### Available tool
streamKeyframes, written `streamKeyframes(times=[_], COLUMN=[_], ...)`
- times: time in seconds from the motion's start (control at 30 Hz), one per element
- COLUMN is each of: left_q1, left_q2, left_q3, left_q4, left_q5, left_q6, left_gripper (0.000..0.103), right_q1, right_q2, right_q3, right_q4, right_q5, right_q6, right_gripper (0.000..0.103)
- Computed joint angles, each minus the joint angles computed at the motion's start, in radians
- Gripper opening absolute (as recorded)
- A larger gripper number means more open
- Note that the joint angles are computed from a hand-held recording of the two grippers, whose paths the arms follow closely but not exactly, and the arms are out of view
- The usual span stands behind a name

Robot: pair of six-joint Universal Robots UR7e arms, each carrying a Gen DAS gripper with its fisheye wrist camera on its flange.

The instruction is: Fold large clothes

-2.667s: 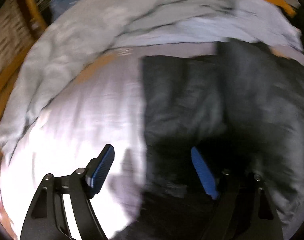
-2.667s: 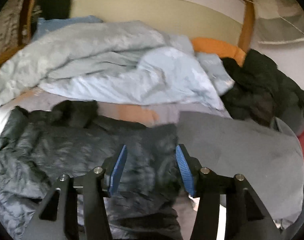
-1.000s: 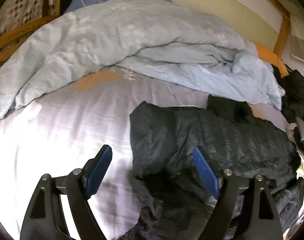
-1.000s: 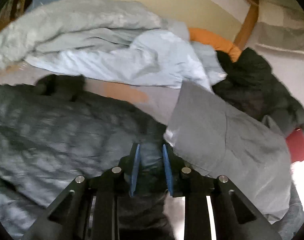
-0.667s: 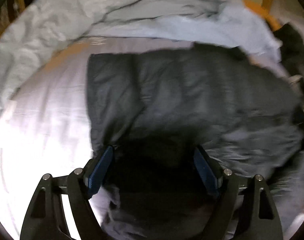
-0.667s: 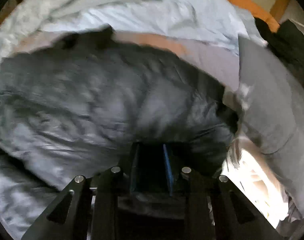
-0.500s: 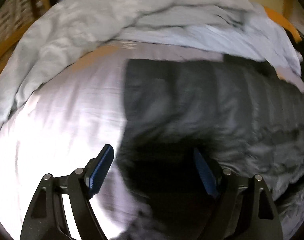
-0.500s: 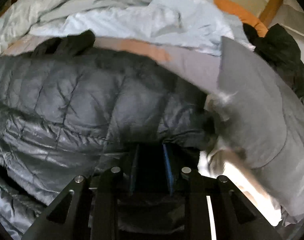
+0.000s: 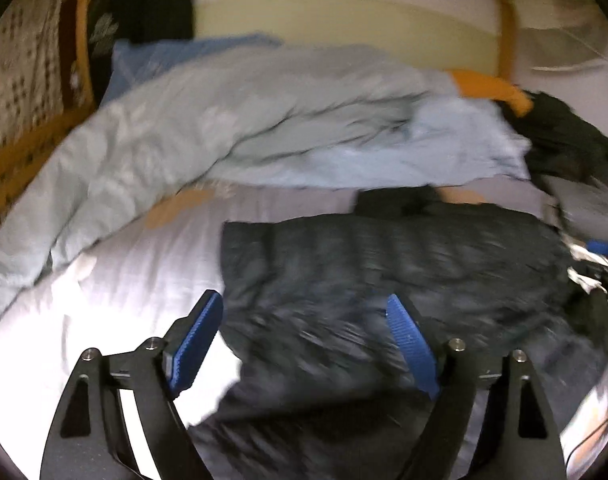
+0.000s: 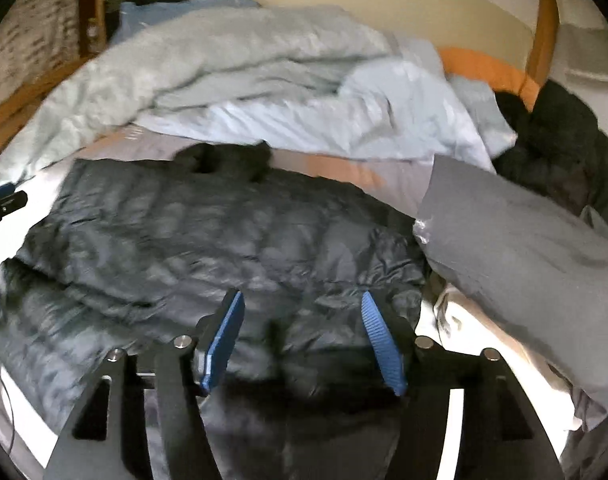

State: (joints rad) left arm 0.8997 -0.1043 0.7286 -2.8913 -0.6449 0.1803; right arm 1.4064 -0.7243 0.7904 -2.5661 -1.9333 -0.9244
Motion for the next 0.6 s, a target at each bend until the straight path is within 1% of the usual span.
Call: streamKeyframes(times=[0.03, 0.07, 0.1, 0.13, 0.17, 0.2, 0.23, 0.3, 0.33, 0.4, 0.47, 0.53, 0.6], left_q1=[-0.009, -0.020, -0.029, -0.037, -0.044, -0.050, -0.063, -0.076, -0.082, -0.088, -0.091, -0.096, -0.103], left_q2=[-0.019, -0.038, -0.055, -0.070, -0.087, -0.099, -0.101, -0.101, -0.100, -0.100, -0.101, -0.092, -0.070], left_q3=[0.051, 0.109, 0.161, 0.208, 0.260, 0.305, 0.336, 0.380, 0.402, 0.437, 0.469, 0.487, 0.477], left_q4=[-0.037, -0.066, -0.091, -0.110, -0.131, -0.152, -0.166, -0.188, -0.207, -0.236, -0.278, -0.327, -0.303], left_q5=[-0.009, -0.008, -0.004, -0.001, -0.004, -0.006, 0.004, 0.034, 0.053, 0.069, 0.077, 0.089, 0.142], left_q6=[0.024, 0.035, 0.036, 0.028, 0.019, 0.016, 0.013, 0.023, 0.034, 0.039, 0.044, 0.082, 0.095], left_gripper=[0.090, 0.093, 0.096, 0.098, 0.101, 0.102, 0.102, 0.103, 0.102, 0.102, 0.102, 0.102, 0.102], right_q1=[-0.006, -0.012, -0.024, -0.029, -0.038, -0.045, -0.052, -0.062, -0.066, -0.068, -0.074, -0.074, -0.072], right_q2=[-0.047, -0.073, -0.117, -0.141, -0.172, -0.199, -0.215, -0.246, -0.255, -0.264, -0.276, -0.286, -0.298], right_q3=[0.087, 0.135, 0.208, 0.250, 0.297, 0.339, 0.366, 0.434, 0.459, 0.490, 0.505, 0.516, 0.540], right_q4=[-0.057, -0.091, -0.129, -0.145, -0.153, -0.158, -0.166, -0.226, -0.256, -0.294, -0.296, -0.287, -0.307], right_q5=[0.030, 0.055, 0.085, 0.094, 0.098, 0.098, 0.093, 0.068, 0.055, 0.038, 0.051, 0.060, 0.071], right_q6=[-0.006, -0.008, -0.012, -0.014, -0.017, -0.023, -0.032, -0.061, -0.076, -0.086, -0.072, -0.065, -0.069], right_gripper=[0.081, 0.082, 0.084, 0.084, 0.084, 0.085, 0.085, 0.085, 0.085, 0.085, 0.085, 0.085, 0.085])
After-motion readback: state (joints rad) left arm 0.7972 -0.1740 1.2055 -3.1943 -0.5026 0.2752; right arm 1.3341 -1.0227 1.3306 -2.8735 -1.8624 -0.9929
